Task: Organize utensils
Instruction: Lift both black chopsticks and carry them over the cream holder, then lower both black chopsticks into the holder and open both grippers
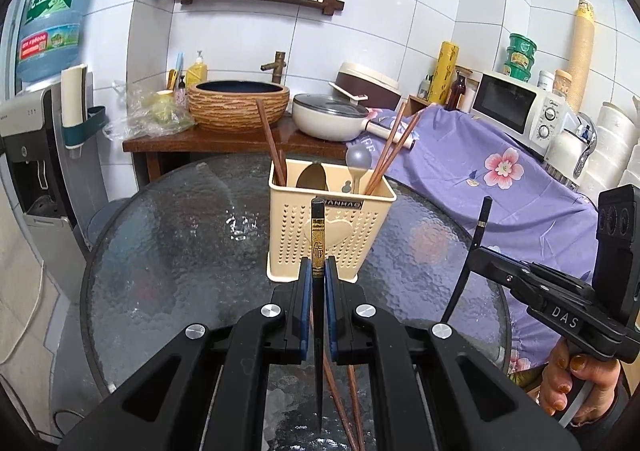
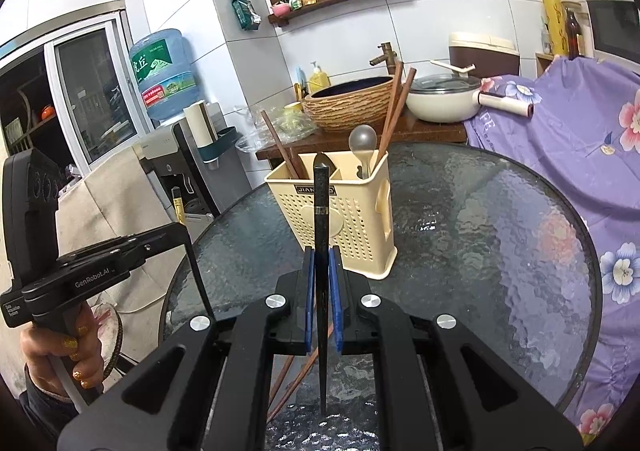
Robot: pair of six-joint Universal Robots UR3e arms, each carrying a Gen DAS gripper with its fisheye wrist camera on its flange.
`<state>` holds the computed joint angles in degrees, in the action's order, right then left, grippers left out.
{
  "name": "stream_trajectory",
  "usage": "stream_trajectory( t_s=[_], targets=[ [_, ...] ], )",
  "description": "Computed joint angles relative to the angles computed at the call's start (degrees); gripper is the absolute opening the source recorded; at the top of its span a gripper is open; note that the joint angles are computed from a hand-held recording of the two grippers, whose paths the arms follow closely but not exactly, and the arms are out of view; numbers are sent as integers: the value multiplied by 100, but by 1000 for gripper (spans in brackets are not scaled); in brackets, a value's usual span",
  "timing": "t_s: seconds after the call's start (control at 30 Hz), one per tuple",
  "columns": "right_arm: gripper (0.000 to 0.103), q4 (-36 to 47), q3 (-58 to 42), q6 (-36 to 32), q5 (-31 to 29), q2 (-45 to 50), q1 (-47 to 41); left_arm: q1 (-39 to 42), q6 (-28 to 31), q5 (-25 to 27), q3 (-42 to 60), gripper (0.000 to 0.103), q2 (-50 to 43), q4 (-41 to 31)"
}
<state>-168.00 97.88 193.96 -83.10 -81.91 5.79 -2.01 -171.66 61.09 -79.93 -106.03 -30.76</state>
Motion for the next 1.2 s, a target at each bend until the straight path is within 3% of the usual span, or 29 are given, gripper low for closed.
stream_trajectory(
  t_s=[0.43, 0.87, 1.07, 1.2],
  targets=[
    [8, 439, -675, -127, -122, 187, 123, -58, -8, 82, 314, 6, -41, -64],
    [8, 1528, -1993, -311, -11, 482, 97, -171, 18, 98, 1456, 6, -439, -757],
    [8, 2242, -3072, -370, 108, 749, 34, -142, -119, -104, 2807, 6, -901, -1488],
    [8, 2792, -4150, -376, 35, 1114, 19, -140, -406, -113, 4497, 6, -1633, -2271]
  ],
)
